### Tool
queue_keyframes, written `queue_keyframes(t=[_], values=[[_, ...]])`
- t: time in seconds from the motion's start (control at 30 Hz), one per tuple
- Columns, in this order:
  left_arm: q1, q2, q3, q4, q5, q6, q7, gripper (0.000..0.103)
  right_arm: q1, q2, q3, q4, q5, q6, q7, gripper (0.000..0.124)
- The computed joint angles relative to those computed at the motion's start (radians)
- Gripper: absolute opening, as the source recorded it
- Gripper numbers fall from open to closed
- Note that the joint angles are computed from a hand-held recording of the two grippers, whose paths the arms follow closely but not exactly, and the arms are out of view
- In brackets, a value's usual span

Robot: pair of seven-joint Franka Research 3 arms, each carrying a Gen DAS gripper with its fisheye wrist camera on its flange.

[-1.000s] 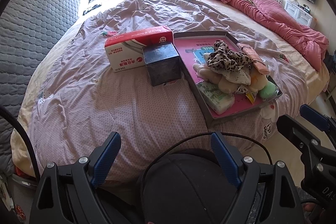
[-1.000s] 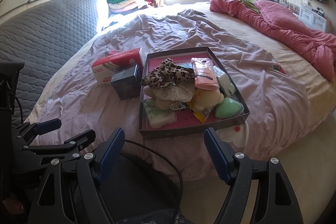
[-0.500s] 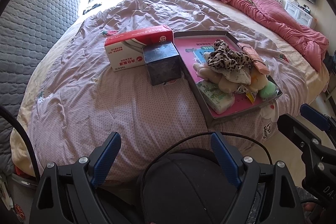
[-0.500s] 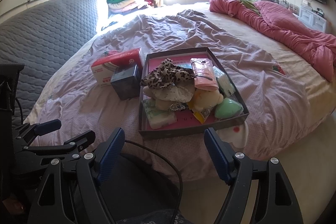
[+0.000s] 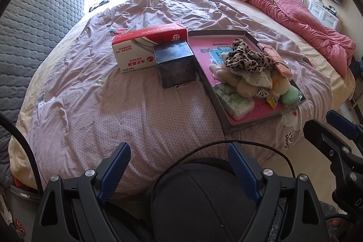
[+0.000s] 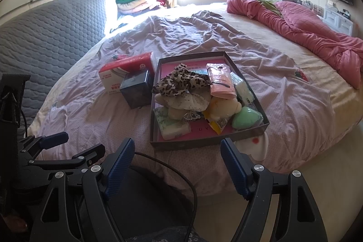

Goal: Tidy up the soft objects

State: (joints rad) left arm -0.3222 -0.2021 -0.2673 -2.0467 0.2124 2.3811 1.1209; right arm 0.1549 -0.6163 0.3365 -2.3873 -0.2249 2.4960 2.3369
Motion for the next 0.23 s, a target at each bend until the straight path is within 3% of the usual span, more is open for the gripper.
queue_keyframes(t=[0.23], values=[[-0.002, 0.005, 0.024, -0.014, -0.062, 0.042, 0.036, 0.087, 0.015, 0.009, -0.020, 0.001, 0.016, 0.004, -0.024, 0.079]])
